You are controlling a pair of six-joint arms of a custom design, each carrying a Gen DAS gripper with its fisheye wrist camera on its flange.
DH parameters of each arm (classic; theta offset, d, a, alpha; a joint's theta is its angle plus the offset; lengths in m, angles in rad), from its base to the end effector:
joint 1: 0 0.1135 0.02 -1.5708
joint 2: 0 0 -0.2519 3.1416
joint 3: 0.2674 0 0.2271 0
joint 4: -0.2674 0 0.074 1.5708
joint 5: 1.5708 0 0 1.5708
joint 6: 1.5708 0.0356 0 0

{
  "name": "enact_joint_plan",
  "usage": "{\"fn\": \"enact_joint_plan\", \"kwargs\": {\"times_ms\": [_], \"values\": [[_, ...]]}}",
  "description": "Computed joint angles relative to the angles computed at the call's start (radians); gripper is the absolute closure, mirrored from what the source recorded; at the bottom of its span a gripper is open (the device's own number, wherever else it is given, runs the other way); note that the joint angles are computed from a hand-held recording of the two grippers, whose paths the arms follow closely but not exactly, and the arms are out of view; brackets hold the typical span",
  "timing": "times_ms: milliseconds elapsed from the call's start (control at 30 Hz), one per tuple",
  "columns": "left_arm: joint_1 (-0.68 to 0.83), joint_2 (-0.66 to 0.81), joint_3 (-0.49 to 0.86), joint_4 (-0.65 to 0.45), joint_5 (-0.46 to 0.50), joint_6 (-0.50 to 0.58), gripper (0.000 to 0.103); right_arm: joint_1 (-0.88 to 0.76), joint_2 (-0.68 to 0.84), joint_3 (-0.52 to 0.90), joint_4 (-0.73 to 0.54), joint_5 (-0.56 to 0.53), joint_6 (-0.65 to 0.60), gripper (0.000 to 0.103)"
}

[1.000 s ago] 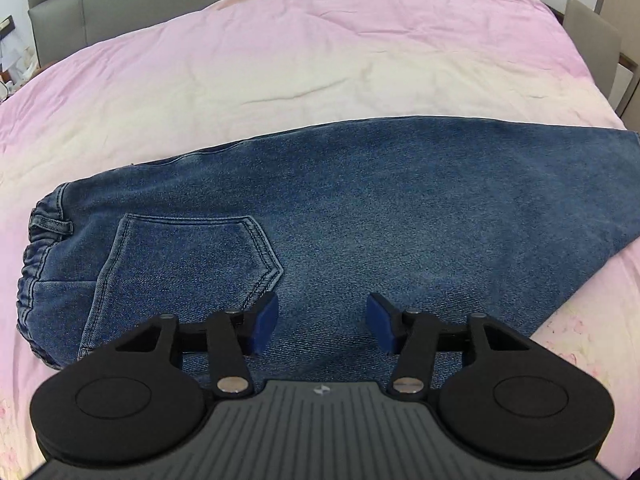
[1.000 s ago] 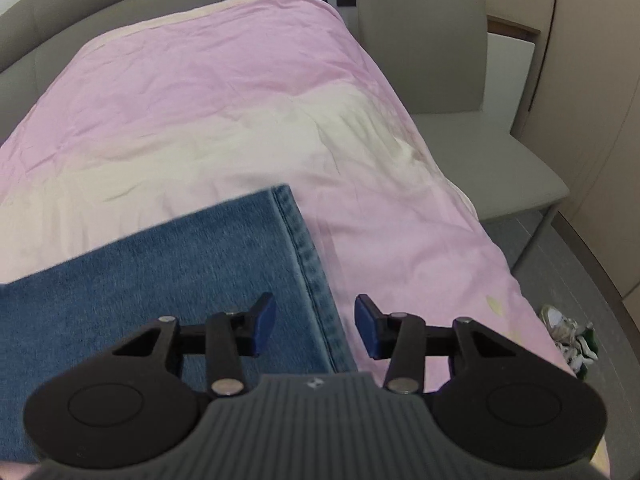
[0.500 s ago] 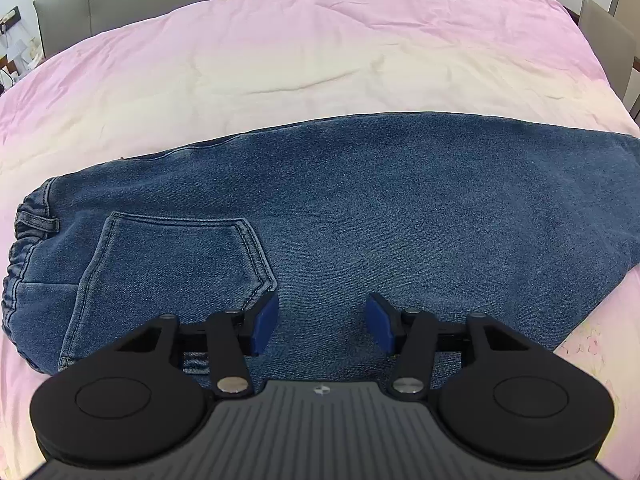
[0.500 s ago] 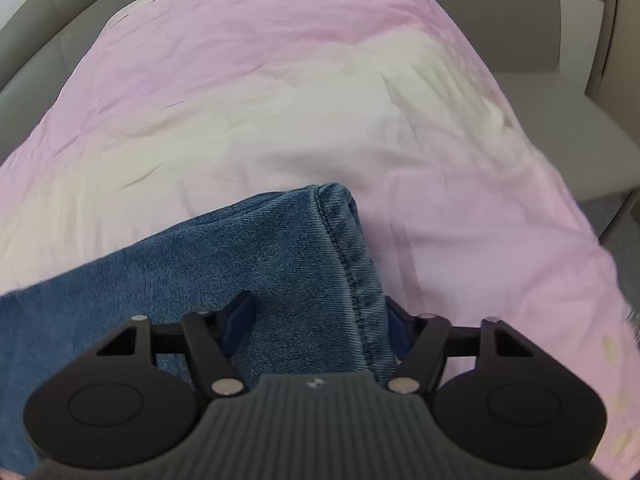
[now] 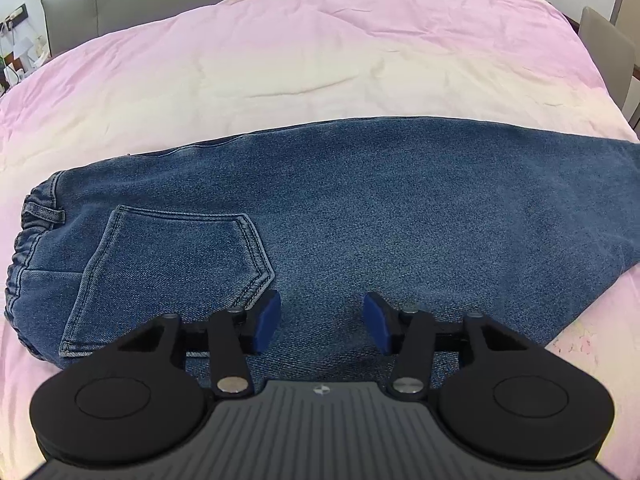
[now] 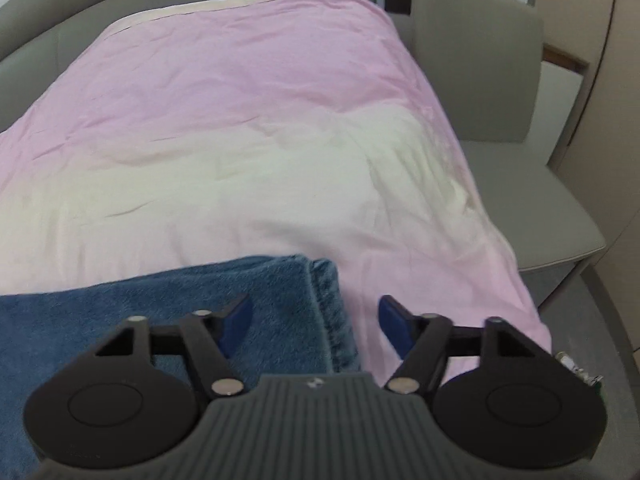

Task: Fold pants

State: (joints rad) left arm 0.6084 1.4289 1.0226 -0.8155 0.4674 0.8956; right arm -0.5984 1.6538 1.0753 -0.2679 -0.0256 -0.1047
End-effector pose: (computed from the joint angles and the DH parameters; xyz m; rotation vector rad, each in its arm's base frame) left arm 0.2106 0.1271 0.2320 0.4745 2.5280 -0.1373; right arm 0.2729 -0.1850 0.2129 0.5842 2.3666 -0.2888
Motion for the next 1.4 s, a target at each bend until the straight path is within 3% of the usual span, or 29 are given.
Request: {"fn": "enact_joint_plan", "kwargs": {"times_ms": [33,100,200,333,433,533,633,667,700,800,900,967,1067,1233,1333,1400], "values": [[-0.002,-0.005,-0.003,0.002,-0.002,0.008,0.045,0.006,0.016,0.018,-0.008,0.001,0.010,0.032],[-0.006,-0.005,0.000,0.003,-0.002,0.016,0.046,0.009,0.034,0.057,-0.052,-0.023,0.025,0.092],[-0.004,0.012,0.009,-0.003,0.007,0.011,0.047,0.031,-0.027,0.022,-0.029,-0.004,-0.062,0.093],[0.017,0.013,-0.001,0.010,0.036,0.020,0.050,0.024,-0.093,0.011,0.013,-0.019,-0.090,0.094],[0.039,0.018,-0.001,0.007,0.058,0.017,0.050,0.065,-0.031,0.044,0.002,0.086,-0.073,0.093],[0.080,0.002,0.034,-0.067,0.086,0.063,0.050,0.113,0.011,0.031,0.039,0.201,-0.033,0.090],[0.169,-0.022,0.103,-0.205,0.143,0.227,0.050,0.117,-0.024,0.011,0.045,0.194,-0.008,0.082],[0.200,-0.020,0.128,-0.258,0.156,0.278,0.050,0.123,-0.049,-0.002,0.043,0.199,-0.011,0.072],[0.229,-0.012,0.159,-0.321,0.162,0.333,0.050,0.126,-0.079,-0.018,0.034,0.190,-0.018,0.069],[0.326,0.011,0.199,-0.498,0.158,0.543,0.050,0.152,-0.198,-0.097,-0.021,0.180,-0.042,0.068],[0.382,-0.063,0.069,-0.483,0.127,0.739,0.050,0.164,-0.349,-0.216,-0.082,0.139,-0.015,0.067],[0.394,-0.157,-0.080,-0.384,0.108,0.796,0.048,0.172,-0.457,-0.297,-0.138,0.110,0.004,0.064],[0.351,-0.212,-0.245,-0.220,0.105,0.752,0.048,0.197,-0.633,-0.405,-0.257,0.088,0.027,0.059],[0.258,-0.255,-0.397,0.076,0.196,0.463,0.047,0.186,-0.887,-0.510,-0.495,0.042,0.034,0.051],[0.209,-0.212,-0.316,0.037,0.197,0.368,0.055,0.121,-0.974,-0.540,-0.590,0.013,-0.007,0.048],[0.213,-0.181,-0.220,-0.049,0.218,0.312,0.069,0.088,-0.987,-0.548,-0.607,0.004,-0.042,0.045]]}}
